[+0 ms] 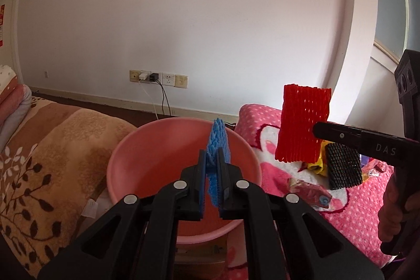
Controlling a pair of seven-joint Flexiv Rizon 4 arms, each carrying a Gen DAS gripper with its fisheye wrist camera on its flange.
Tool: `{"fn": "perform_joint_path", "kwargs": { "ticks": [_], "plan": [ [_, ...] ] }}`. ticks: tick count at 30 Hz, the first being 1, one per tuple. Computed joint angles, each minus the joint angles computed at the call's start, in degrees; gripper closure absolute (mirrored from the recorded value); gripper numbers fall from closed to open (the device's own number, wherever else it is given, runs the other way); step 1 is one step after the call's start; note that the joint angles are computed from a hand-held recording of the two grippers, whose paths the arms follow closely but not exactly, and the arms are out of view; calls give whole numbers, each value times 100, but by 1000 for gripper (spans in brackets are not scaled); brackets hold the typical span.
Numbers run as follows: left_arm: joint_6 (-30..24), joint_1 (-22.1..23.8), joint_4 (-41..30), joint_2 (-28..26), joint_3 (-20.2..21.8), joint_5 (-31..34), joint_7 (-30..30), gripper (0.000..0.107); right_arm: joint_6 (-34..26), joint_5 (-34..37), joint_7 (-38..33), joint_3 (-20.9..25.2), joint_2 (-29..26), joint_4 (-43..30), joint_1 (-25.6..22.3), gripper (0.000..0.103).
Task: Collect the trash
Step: 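Carry both nets over the pink bucket and open both tools to drop them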
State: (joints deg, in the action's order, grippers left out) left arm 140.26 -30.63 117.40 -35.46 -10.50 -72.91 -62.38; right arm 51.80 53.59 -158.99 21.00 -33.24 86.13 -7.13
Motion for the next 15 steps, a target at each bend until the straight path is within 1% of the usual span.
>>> {"fn": "perform_joint_path", "kwargs": {
  "ticks": [2,6,12,14,15],
  "plan": [
    [-23,31,71,11,0,-68,-51,100,-18,-130,61,-1,-35,9,156,93],
    [-64,57,191,37,-3,-181,-143,100,148,-373,97,23,-128,109,431,93],
    [-283,132,415,166,37,-35,-442,99,320,-724,352,80,-292,153,633,93],
    [-313,113,395,159,60,-103,-431,91,290,-825,449,117,-339,132,639,91],
    [-319,110,388,158,67,-108,-446,82,313,-859,479,133,-353,135,643,85]
  ]
}}
